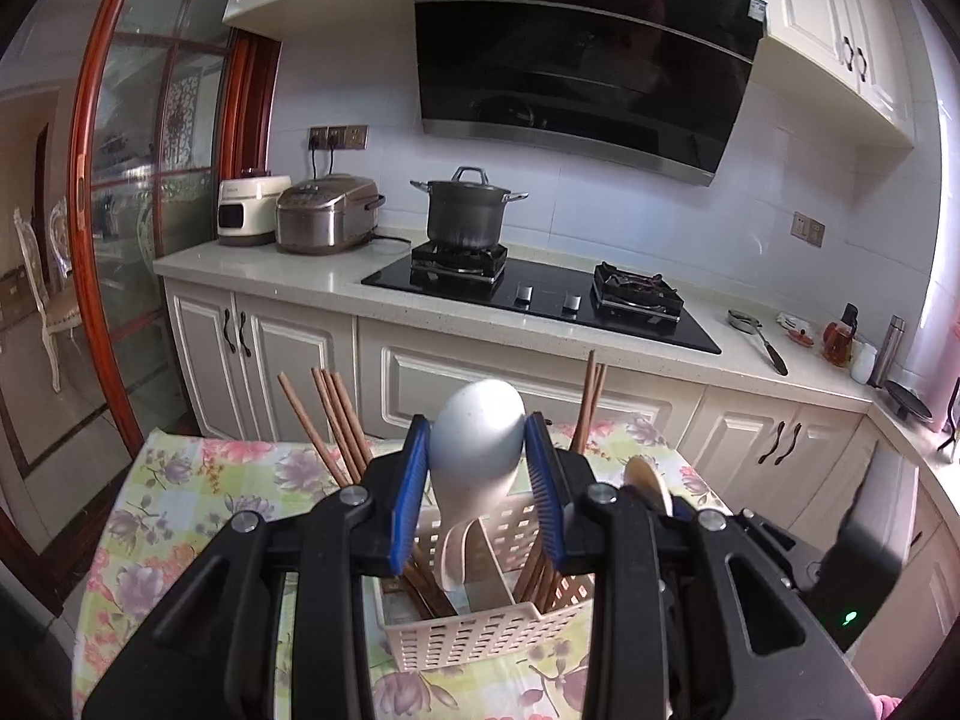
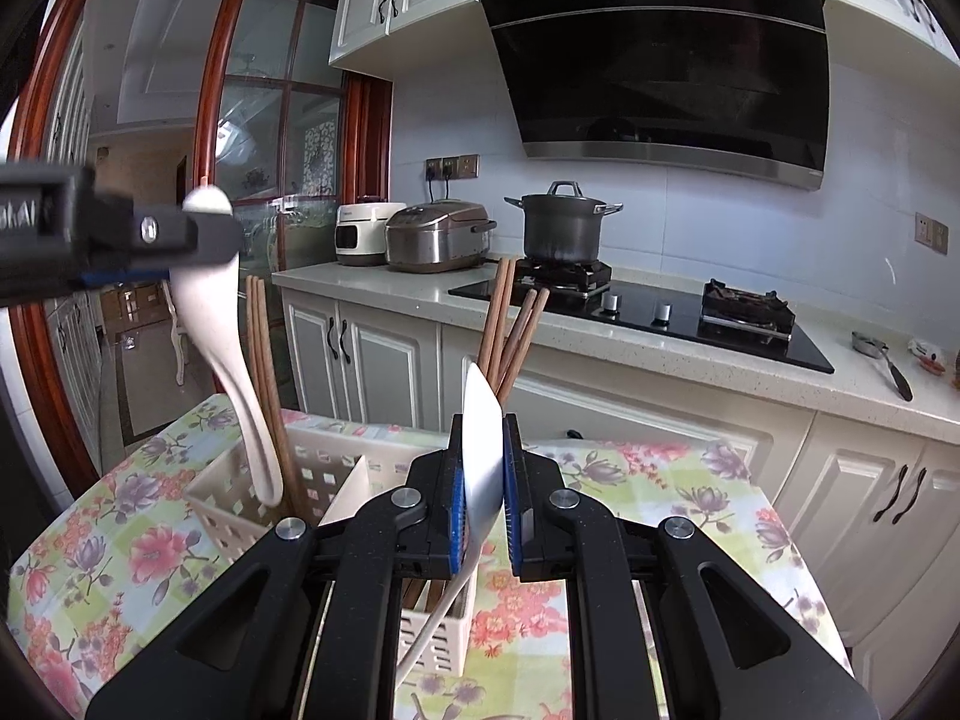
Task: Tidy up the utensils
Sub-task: 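Lower the left tool's spoon into the caddy while the right tool brings its spoon over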
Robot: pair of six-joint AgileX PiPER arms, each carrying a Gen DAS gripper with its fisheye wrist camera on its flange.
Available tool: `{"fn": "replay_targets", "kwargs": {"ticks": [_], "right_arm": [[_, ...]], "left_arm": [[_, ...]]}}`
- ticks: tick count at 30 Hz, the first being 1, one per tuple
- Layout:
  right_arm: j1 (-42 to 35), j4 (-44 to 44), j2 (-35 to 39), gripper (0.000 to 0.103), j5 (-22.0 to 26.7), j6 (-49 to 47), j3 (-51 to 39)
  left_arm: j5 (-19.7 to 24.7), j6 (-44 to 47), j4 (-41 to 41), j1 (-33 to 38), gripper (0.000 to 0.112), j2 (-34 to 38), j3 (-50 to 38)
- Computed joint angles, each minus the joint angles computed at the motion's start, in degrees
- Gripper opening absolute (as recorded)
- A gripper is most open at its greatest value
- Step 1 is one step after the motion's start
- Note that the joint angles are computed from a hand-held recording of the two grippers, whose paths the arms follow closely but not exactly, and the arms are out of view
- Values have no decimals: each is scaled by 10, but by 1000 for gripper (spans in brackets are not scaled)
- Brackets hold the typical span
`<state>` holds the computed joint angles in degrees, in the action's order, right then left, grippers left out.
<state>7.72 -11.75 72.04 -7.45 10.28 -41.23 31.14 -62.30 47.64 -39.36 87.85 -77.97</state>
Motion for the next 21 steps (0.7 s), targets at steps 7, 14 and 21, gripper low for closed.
{"fn": "replay_targets", "kwargs": {"ticks": [7, 14, 21], "right_arm": [[-13, 38, 37, 11, -11, -32, -28], [-4, 147, 58, 11, -47, -126, -28], [9, 209, 78, 12, -59, -181, -45]], "left_arm": [[-26, -15, -10, 31, 52, 15, 35], [-23, -102, 84, 29, 66, 7, 68], [-18, -172, 146, 19, 79, -6, 100]]}}
